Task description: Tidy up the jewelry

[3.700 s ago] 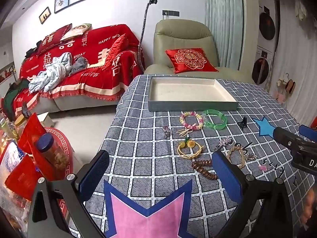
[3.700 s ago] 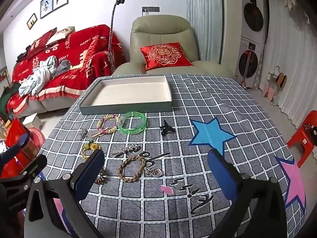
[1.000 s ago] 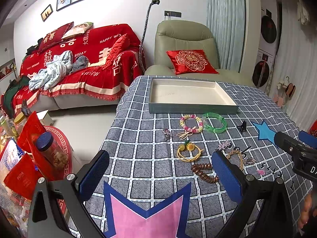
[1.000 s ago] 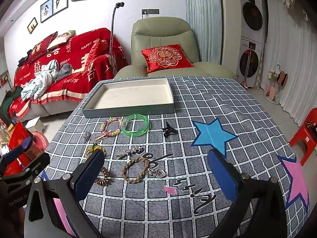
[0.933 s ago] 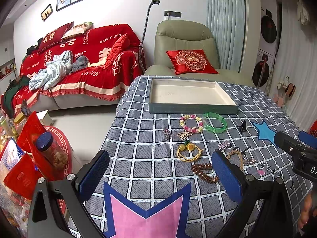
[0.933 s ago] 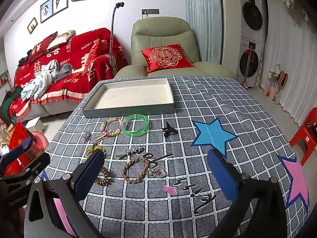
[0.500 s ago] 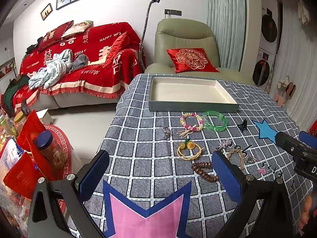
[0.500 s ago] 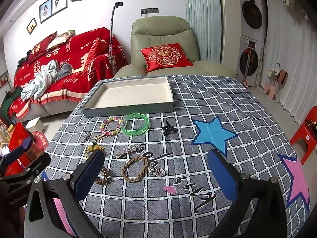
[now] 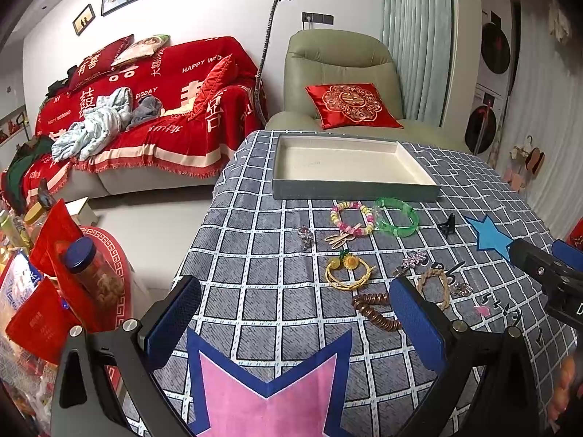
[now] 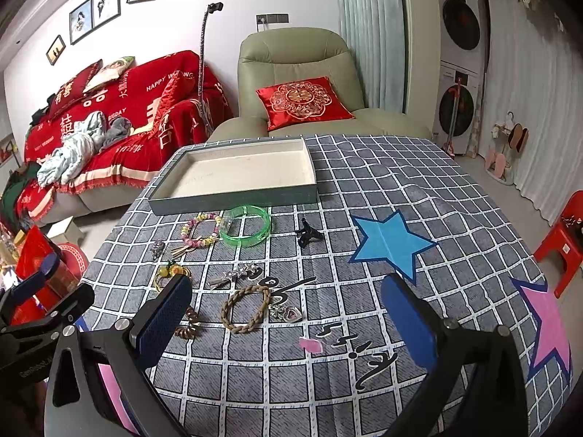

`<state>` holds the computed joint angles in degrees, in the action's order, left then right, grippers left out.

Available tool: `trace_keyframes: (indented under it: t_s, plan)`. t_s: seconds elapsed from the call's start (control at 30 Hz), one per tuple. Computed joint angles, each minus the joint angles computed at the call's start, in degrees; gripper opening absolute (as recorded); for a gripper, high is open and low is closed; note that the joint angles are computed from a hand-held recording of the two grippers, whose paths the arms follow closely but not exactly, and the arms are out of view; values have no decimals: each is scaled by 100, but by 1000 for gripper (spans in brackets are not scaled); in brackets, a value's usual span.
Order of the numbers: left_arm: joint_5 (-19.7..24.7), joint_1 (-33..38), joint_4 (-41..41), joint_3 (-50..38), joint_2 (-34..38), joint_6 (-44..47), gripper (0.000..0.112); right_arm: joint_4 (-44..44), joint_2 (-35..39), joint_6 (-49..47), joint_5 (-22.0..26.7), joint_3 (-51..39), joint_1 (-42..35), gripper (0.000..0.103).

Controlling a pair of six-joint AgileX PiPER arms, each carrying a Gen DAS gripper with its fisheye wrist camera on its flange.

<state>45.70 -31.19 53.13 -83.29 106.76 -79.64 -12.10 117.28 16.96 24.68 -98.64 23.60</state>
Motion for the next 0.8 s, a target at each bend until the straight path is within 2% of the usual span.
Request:
trace_keyframes:
  t_s: [0.8]
  plan:
    - [8,-17,-58,-41,51,50,103,216,-5,-223,-119,129,-85,103]
